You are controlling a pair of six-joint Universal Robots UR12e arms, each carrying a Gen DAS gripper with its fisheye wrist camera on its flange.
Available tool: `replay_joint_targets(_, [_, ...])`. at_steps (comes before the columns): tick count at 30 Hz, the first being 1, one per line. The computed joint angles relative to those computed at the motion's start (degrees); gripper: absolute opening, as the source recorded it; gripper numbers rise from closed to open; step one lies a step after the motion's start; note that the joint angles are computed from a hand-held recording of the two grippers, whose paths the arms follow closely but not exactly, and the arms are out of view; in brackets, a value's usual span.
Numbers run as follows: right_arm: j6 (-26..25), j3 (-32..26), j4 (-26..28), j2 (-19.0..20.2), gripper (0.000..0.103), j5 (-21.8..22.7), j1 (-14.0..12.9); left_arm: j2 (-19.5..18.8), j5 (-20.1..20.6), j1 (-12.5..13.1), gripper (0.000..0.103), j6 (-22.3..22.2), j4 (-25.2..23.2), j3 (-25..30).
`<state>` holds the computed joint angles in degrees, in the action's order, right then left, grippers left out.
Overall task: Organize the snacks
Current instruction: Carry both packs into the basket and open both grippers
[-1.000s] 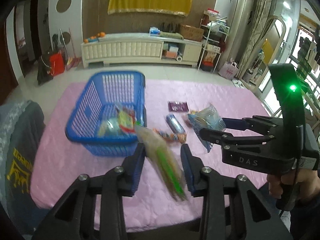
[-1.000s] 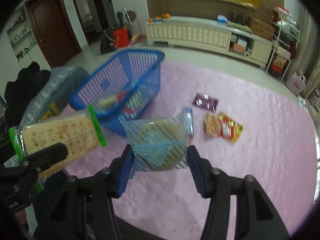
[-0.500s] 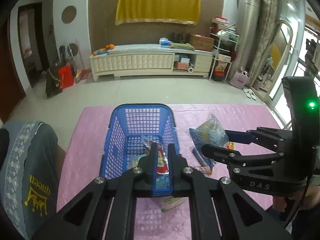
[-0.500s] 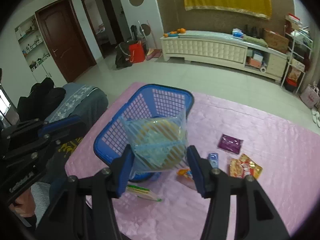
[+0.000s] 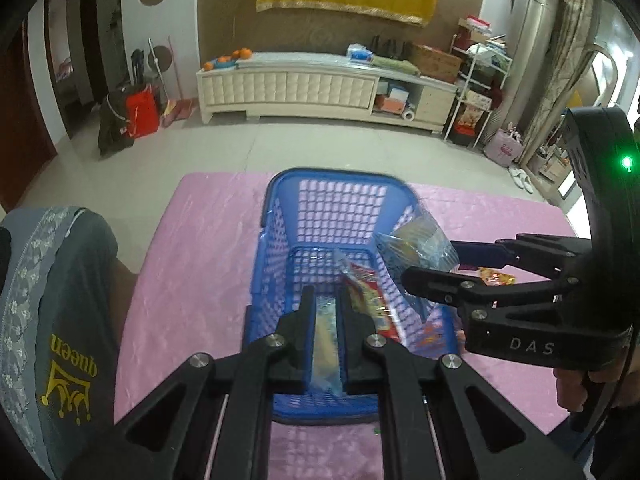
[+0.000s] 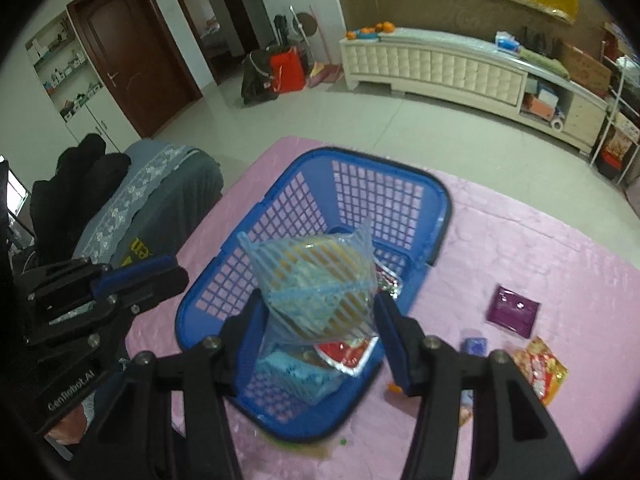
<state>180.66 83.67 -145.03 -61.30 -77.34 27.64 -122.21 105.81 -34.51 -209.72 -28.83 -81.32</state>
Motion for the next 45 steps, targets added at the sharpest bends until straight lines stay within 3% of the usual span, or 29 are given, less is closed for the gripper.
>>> replay_joint_targets(7, [0.3, -6.4, 6.2, 4.9, 0.059, 0.5, 0.9, -0.7, -2.7, 2.1, 0.008, -0.5, 0.8, -0.8])
replay_joint_targets(13, [-0.7, -11.6, 10.4, 8.4, 0.059, -2.6, 1.9, -1.0, -3.5, 3.2, 0.008, 1.1, 2.0, -1.1])
replay_joint_targets(19, [-3.4, -13.8, 11.4, 10.2, 0.059, -4.6, 2.5, -1.2, -4.3, 3.9, 0.008, 0.3, 1.5, -1.3])
replay_joint_targets(22, [-3.4, -14.0, 12.2, 10.3, 0.071, -2.1, 2.1, -1.1, -4.4, 4.0, 0.009, -0.5, 1.3, -1.6])
replay_joint_targets(24, [-3.4, -13.2, 10.7, 9.9, 0.086, -2.4, 2.2, -0.8, -4.5, 3.9, 0.009, -0.9, 1.9, -2.1])
replay_joint_targets(25, [-3.5, -13.2, 10.1, 9.9, 0.086, -2.9, 2.2, -0.7, -4.4, 3.8, 0.01, -1.0, 1.8, -2.2])
replay_joint_targets(32, [-1.9, -9.3, 7.4, 6.4, 0.086, -3.0, 1.7, 0.9, -2.9, 2.6, 0.04, -1.8, 2.3, -2.9])
replay_joint_targets(34, [-1.4, -8.1, 6.8, 5.2, 0.086, -3.2, 1.5, 1.3, -2.5, 2.1, 0.043, -1.4, 2.9, -3.2])
replay_joint_targets(41, [1.5, -1.3, 1.7, -0.1, 0.086, -4.0, 0.9, 2.6, 2.0, -0.6, 0.077, -0.4, 5.8, -4.0])
replay_joint_targets(45, [2.7, 2.9, -1.3, -3.0, 0.086, -4.7, 0.5, 2.8, 3.7, -1.9, 0.08, 0.2, 5.7, -3.9])
